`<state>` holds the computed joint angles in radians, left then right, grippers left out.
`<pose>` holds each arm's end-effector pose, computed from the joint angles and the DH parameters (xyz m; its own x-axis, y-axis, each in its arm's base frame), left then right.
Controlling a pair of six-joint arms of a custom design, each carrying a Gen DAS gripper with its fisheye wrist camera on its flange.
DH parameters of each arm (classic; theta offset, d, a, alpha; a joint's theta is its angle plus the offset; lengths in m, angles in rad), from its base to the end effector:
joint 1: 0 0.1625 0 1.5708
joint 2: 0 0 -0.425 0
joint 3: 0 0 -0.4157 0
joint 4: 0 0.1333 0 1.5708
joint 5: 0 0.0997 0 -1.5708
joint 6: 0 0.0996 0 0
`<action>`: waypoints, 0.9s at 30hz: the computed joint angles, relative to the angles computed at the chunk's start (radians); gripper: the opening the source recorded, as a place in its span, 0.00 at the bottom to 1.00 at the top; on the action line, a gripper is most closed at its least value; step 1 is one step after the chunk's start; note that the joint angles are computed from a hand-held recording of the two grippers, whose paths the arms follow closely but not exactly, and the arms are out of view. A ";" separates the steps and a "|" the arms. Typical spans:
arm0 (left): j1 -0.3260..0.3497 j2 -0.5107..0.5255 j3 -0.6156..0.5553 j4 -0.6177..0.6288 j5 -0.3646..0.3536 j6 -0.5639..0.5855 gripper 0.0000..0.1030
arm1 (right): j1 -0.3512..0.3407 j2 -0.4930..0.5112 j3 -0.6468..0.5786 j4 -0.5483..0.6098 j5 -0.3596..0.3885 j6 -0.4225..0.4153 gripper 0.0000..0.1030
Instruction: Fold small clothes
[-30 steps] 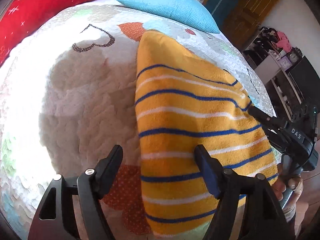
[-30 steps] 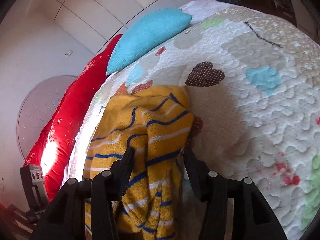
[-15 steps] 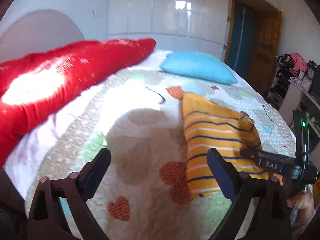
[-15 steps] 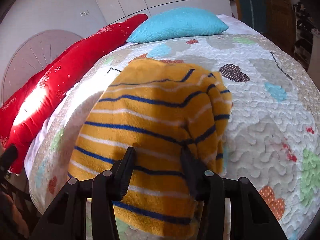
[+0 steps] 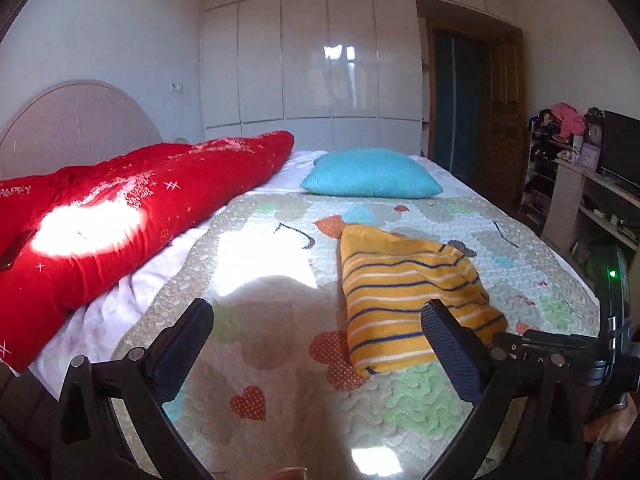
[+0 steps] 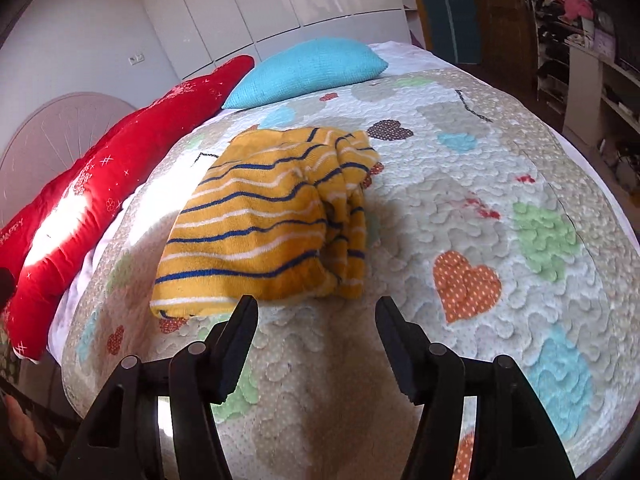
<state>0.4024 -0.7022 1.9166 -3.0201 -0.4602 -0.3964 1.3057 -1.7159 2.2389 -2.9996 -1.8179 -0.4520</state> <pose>-0.4435 -0.4306 0.0276 -0.6829 0.1546 -0.7139 0.6842 0.4776 -0.5511 -0.0092 -0.4495 0.3943 -0.8670 0.1355 0.4795 -0.2412 0.7278 -0.6420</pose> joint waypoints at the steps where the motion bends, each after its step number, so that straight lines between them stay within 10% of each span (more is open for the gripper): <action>1: 0.001 -0.008 0.003 0.048 -0.031 -0.045 1.00 | -0.002 -0.013 0.014 -0.008 -0.008 0.001 0.66; 9: 0.033 -0.018 -0.013 0.345 -0.215 -0.293 1.00 | 0.007 -0.033 0.081 -0.130 -0.093 -0.072 0.71; 27: 0.037 -0.009 -0.020 0.448 -0.259 -0.347 1.00 | 0.038 0.008 0.097 -0.186 -0.144 -0.110 0.75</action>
<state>0.4395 -0.7108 1.8968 -2.5717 -0.7187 -0.7434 1.3438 -1.7082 2.3356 -3.1859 -1.9621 -0.5622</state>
